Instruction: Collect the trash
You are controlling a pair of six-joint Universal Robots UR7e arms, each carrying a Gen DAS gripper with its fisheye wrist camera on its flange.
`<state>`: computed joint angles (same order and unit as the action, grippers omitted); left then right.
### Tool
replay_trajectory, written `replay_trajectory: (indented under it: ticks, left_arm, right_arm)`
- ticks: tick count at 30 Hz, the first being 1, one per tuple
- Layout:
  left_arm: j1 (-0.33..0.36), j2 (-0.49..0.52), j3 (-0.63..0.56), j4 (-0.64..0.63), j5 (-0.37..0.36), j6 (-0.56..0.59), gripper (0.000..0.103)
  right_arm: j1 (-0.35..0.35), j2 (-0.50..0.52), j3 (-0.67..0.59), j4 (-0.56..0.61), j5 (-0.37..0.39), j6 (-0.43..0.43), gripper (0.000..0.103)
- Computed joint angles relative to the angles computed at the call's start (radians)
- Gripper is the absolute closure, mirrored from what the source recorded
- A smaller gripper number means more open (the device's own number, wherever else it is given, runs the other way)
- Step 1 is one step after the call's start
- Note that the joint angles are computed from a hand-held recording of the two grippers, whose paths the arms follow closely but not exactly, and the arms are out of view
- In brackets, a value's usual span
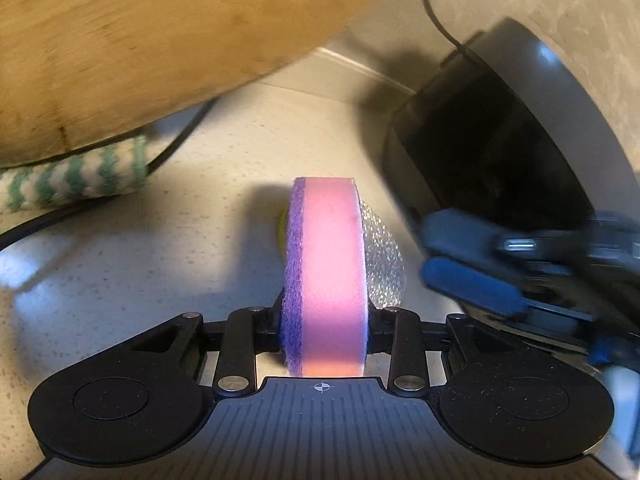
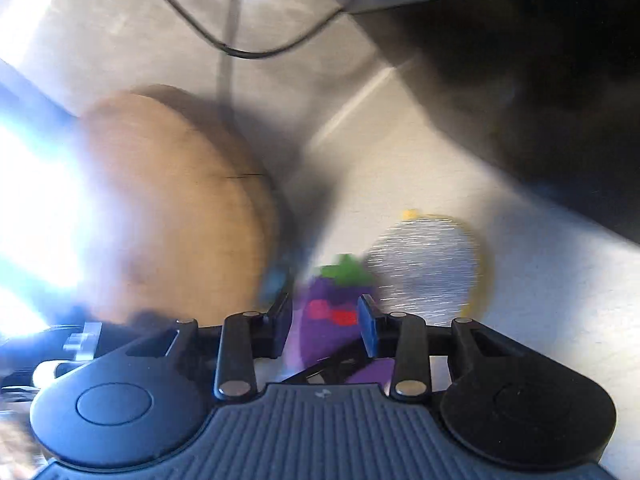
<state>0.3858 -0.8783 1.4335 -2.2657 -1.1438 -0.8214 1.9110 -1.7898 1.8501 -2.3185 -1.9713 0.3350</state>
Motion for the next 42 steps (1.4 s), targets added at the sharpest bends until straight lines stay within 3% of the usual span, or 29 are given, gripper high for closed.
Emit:
replay_trajectory:
  ticks: [4,11,19,21,26,30,31,34,36,42]
  left_arm:
    - [-0.003,-0.001,0.003,-0.001,0.000,0.008,0.067]
    - [-0.015,0.009,-0.007,0.014,0.027,0.029,0.067]
    - [-0.011,0.024,-0.025,0.019,0.026,0.048,0.067]
    - [-0.010,0.022,-0.021,0.016,0.024,0.048,0.067]
    - [-0.013,0.023,-0.022,0.021,0.031,0.052,0.067]
    - [-0.010,0.017,-0.015,0.013,0.025,0.047,0.067]
    - [-0.010,0.016,-0.013,0.011,0.023,0.047,0.067]
    - [-0.010,0.018,-0.015,0.013,0.024,0.048,0.067]
    - [-0.010,0.017,-0.014,0.012,0.025,0.050,0.067]
    - [-0.015,0.008,-0.005,0.017,0.031,0.050,0.067]
  right_arm:
    - [0.014,0.014,0.027,-0.031,-0.161,0.005,0.067]
    - [-0.012,-0.017,0.048,-0.096,-0.232,0.005,0.067]
    - [-0.105,-0.016,0.075,-0.116,-0.111,0.045,0.068]
    - [-0.124,-0.039,0.089,-0.130,-0.049,0.048,0.068]
    - [-0.204,-0.069,0.101,-0.123,0.146,0.122,0.062]
    - [-0.301,-0.140,0.148,-0.176,0.384,0.104,0.062]
    - [-0.309,-0.147,0.148,-0.174,0.404,0.100,0.062]
    - [-0.276,-0.119,0.115,-0.106,0.329,0.093,0.063]
    - [-0.286,-0.105,0.105,-0.060,0.359,0.099,0.069]
    - [-0.259,-0.103,0.151,-0.142,0.309,0.153,0.087]
